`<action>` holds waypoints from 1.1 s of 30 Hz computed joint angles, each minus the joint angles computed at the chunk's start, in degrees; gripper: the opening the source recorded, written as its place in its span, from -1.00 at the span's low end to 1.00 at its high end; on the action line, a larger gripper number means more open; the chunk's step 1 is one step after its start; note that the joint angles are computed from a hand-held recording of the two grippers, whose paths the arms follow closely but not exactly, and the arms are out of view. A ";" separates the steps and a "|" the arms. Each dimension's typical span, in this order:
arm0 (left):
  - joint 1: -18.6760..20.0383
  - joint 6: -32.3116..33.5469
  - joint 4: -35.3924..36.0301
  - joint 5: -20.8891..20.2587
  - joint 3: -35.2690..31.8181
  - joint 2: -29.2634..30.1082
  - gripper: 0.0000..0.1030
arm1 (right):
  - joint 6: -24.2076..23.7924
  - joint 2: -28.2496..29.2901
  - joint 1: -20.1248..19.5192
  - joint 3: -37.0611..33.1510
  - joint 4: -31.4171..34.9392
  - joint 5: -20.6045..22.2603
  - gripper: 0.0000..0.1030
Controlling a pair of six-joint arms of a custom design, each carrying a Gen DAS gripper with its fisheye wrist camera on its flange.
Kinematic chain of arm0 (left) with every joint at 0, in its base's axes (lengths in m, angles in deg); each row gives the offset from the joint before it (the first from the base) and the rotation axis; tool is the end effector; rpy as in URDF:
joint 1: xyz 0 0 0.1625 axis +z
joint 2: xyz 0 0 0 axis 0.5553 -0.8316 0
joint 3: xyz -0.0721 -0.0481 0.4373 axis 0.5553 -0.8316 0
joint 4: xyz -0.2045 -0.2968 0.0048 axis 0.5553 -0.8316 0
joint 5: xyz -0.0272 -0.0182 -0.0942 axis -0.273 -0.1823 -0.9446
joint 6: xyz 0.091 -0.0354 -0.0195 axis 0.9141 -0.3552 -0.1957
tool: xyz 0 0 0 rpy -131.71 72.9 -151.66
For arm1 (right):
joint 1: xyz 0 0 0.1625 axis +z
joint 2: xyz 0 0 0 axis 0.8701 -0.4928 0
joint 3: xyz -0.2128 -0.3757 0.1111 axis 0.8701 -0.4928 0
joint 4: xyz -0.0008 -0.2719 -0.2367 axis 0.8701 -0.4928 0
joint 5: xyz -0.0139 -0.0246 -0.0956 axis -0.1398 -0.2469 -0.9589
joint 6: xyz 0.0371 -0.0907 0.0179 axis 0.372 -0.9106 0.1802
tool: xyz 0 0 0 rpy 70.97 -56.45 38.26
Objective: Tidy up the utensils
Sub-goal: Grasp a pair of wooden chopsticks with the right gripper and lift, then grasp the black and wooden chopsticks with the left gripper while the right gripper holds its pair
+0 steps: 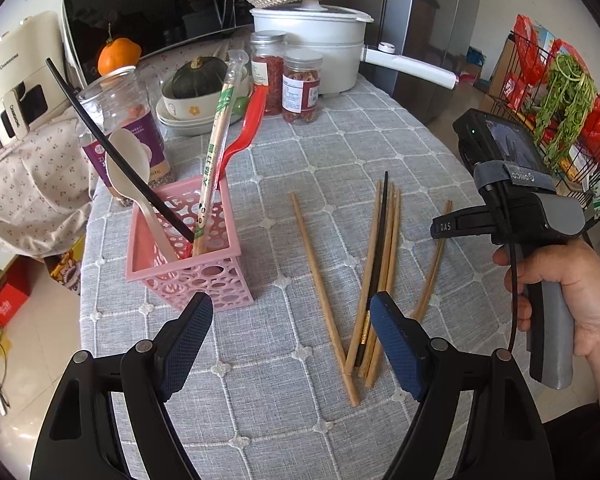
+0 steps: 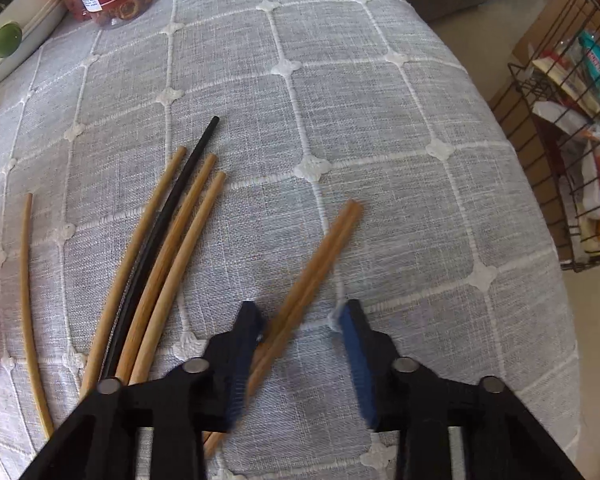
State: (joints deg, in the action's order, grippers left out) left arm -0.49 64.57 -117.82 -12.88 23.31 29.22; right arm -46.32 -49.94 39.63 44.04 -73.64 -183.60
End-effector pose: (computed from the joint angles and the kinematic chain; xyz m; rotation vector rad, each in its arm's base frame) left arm -0.3838 -0.4883 0.1540 0.7713 2.3715 -0.4962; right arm 0.1496 -0.5403 0.3059 -0.3380 -2.2032 0.4506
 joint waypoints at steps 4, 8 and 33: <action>-0.90 1.58 -0.60 -0.37 0.21 0.27 0.62 | -1.13 -3.49 -1.23 2.15 -2.94 5.64 -0.83; -1.74 3.24 -1.09 -1.34 -0.01 0.65 0.58 | -3.16 -6.30 -0.50 3.82 -5.98 7.17 -0.83; 5.55 3.61 26.45 -4.98 -37.86 26.47 -0.89 | -10.27 -15.82 -1.07 7.88 -10.69 15.21 -0.83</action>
